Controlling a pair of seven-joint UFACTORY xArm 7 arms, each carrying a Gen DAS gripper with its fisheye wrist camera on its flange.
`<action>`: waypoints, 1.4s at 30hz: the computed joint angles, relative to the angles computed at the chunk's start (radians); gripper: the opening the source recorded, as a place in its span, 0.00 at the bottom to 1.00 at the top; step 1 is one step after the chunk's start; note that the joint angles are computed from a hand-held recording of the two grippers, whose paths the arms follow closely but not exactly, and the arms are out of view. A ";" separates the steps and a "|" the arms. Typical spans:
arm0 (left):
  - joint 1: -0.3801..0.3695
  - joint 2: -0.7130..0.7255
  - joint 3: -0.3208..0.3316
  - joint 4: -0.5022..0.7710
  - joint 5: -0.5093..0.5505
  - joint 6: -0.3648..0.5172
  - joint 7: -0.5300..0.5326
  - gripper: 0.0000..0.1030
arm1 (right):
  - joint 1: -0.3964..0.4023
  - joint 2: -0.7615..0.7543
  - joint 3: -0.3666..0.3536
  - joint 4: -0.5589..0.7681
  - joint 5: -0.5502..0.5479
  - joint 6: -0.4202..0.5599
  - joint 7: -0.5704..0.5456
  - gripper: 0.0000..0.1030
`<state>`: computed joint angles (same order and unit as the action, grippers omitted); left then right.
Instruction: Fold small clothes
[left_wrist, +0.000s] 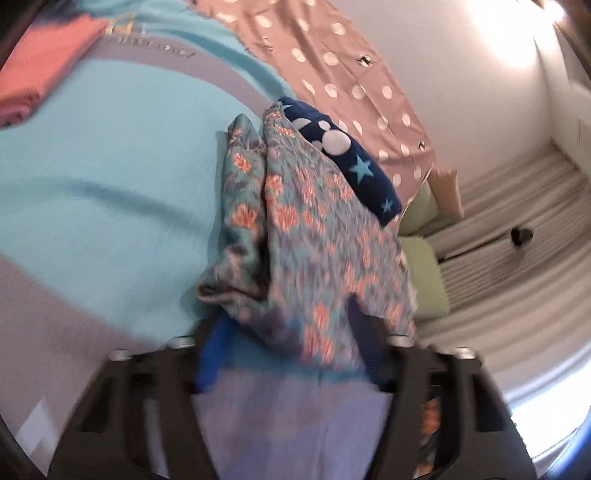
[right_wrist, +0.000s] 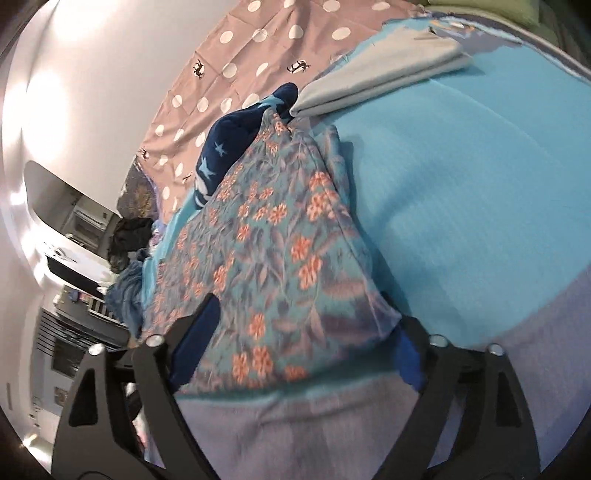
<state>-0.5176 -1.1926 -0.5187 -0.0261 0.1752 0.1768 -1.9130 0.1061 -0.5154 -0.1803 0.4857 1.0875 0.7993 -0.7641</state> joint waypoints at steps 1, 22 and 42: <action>0.023 0.041 0.021 -0.008 0.001 -0.071 0.013 0.07 | 0.003 0.018 0.004 0.011 -0.002 0.000 0.001 0.16; -0.437 0.025 -0.250 0.438 -0.226 0.888 0.039 0.20 | -0.426 -0.515 -0.203 -0.129 -0.682 0.600 0.045 0.60; -0.113 -0.058 0.107 0.246 -0.060 0.633 0.506 0.65 | -0.031 0.086 -0.055 0.156 -0.332 0.105 -0.074 0.69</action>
